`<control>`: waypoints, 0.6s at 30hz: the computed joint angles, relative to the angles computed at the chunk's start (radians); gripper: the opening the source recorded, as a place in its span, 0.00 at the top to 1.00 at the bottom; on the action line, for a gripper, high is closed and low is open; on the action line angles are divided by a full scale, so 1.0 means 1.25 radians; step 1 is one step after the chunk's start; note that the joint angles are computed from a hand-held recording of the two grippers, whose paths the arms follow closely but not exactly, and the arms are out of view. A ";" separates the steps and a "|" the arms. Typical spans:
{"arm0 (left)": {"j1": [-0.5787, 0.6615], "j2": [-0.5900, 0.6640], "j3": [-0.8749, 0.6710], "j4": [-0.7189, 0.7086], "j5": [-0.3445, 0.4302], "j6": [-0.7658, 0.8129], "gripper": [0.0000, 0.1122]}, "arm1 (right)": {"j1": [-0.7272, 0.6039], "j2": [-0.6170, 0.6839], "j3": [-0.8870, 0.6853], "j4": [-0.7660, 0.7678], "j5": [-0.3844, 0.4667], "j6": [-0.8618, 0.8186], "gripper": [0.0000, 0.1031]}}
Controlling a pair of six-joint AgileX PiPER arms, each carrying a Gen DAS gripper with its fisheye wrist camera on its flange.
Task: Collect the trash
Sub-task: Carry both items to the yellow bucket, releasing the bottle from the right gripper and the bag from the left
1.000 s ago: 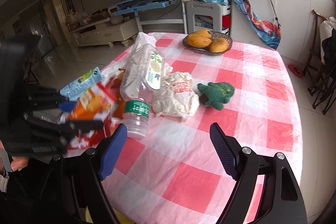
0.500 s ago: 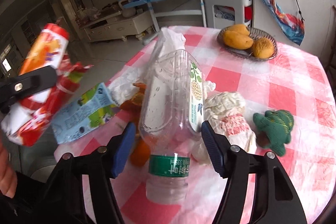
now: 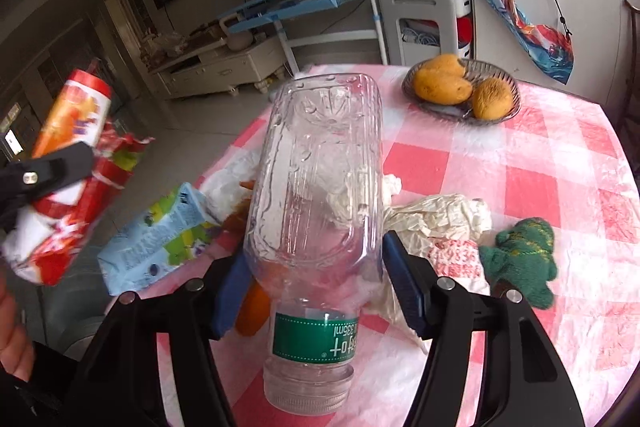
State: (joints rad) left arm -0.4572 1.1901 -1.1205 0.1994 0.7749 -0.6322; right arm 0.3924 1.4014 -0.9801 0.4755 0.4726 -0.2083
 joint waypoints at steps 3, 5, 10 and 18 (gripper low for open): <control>-0.007 -0.007 0.001 0.018 -0.002 -0.018 0.67 | -0.023 -0.082 0.036 0.080 0.040 -0.070 0.39; -0.017 -0.013 0.002 0.042 -0.002 -0.041 0.67 | -0.045 -0.145 0.070 0.149 0.072 -0.124 0.39; -0.032 -0.050 0.018 0.101 -0.021 -0.103 0.67 | -0.076 -0.277 0.147 0.261 0.171 -0.202 0.39; -0.059 -0.103 0.041 0.132 -0.012 -0.106 0.67 | 0.085 -0.311 0.174 0.169 0.340 -0.213 0.39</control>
State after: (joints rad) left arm -0.5311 1.0616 -1.0694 0.3644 0.7603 -0.7647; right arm 0.4981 1.0132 -0.7626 0.6872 0.8975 -0.4749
